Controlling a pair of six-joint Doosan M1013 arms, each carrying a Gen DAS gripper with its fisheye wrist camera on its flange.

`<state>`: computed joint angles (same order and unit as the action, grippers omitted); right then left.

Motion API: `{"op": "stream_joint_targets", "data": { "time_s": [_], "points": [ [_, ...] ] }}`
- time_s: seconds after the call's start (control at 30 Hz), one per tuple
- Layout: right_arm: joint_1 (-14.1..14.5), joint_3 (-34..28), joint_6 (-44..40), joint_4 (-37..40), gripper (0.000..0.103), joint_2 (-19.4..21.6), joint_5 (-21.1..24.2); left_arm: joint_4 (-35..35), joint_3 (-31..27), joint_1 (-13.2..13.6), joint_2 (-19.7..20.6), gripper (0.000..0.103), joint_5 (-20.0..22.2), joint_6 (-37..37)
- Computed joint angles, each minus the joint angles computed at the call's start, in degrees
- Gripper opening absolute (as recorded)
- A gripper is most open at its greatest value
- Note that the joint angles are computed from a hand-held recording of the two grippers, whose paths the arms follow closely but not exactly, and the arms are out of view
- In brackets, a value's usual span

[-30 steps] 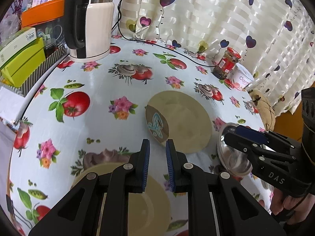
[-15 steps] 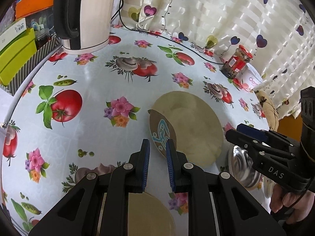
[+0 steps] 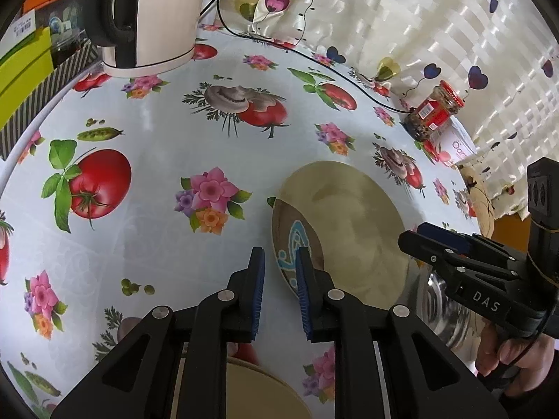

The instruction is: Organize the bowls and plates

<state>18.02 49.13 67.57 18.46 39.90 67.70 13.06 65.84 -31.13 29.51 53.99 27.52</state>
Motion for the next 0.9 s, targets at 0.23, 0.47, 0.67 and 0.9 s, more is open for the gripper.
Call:
{"op": "stream_joint_targets", "data": {
  "time_s": [0.23,0.47,0.67,0.9],
  "points": [
    [0.11,-2.70,0.73,-0.79,0.038,1.91,2.81,-1.12,-0.29,0.39,0.54,0.021,0.45,0.42],
    [0.31,-4.63,1.64,-2.15,0.038,3.25,4.52,-2.52,-1.12,0.49,1.44,0.021,1.27,1.92],
    [0.45,-7.09,1.88,-3.20,0.038,4.90,7.07,-3.15,-1.59,0.51,1.93,0.021,0.84,2.95],
    [0.42,-7.78,1.46,-2.96,0.032,5.44,7.76,-1.99,-1.33,0.26,1.90,0.021,0.35,2.21]
  ]
}}
